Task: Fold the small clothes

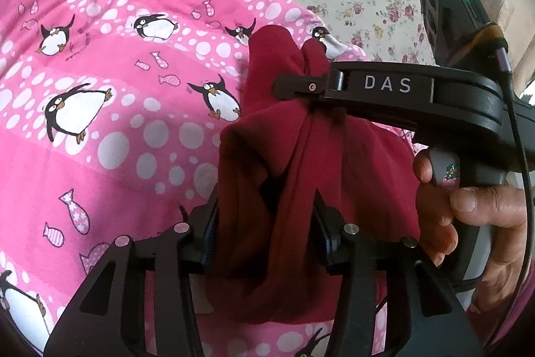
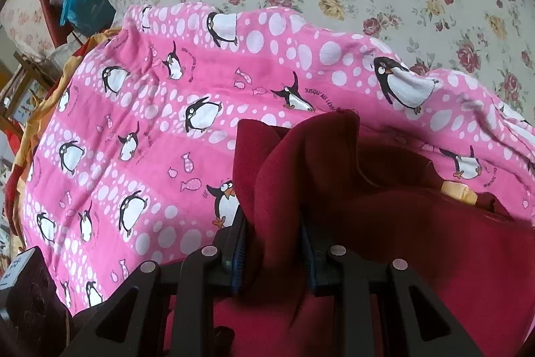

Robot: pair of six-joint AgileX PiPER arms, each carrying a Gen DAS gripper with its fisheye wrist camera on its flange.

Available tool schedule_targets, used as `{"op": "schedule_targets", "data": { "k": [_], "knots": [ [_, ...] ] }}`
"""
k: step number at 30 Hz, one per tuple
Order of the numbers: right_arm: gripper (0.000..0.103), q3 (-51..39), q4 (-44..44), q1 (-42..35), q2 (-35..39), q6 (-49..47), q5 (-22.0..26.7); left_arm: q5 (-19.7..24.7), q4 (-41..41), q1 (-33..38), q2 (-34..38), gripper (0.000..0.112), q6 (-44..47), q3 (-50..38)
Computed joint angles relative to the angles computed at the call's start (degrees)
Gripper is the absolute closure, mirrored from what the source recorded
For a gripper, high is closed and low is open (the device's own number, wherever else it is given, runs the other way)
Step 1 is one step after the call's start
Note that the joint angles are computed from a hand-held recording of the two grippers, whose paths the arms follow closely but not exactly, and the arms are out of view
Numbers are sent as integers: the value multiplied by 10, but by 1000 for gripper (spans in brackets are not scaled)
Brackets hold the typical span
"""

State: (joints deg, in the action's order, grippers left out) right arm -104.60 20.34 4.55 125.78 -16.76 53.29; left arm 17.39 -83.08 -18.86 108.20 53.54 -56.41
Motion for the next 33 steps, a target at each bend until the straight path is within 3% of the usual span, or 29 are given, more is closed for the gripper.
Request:
{"op": "schedule_targets", "data": {
  "k": [6,8,10,14,16,19,22,23,24,25,26,27,28,30,33],
  "knots": [
    [75,-26,-18,7,13,17,18,9,-19,6,1,64,14,1],
    [68,-53,-29,13,27,25,36,12,-24,8,3,64,17,0],
    [55,-87,-36,19,47,37,60,12,-24,8,4,64,17,0],
    [49,-153,-74,41,91,67,99,15,-25,10,5,64,18,-1],
    [39,-168,-90,50,103,76,99,15,-25,10,5,64,18,-1],
    [30,-194,-101,56,122,88,108,27,-43,15,8,58,37,0],
    [28,-231,-135,68,148,97,124,30,-61,12,8,50,61,1],
    [28,-224,-141,70,147,93,116,22,-58,7,7,50,62,2],
    [36,-201,-142,69,136,89,97,18,-56,5,5,50,64,3],
    [51,-178,-145,68,124,89,80,15,-63,2,3,50,74,5],
    [54,-149,-135,62,107,78,59,16,-85,1,-1,60,101,10],
    [64,-129,-122,56,95,66,47,19,-94,0,-1,80,114,9],
    [71,-103,-102,47,78,48,32,26,-89,-1,-5,85,117,9],
    [76,-53,-54,24,40,15,8,45,-124,0,-23,96,153,20],
    [79,8,36,-22,-12,-42,-4,37,-102,-19,-56,96,136,22]
  ]
}}
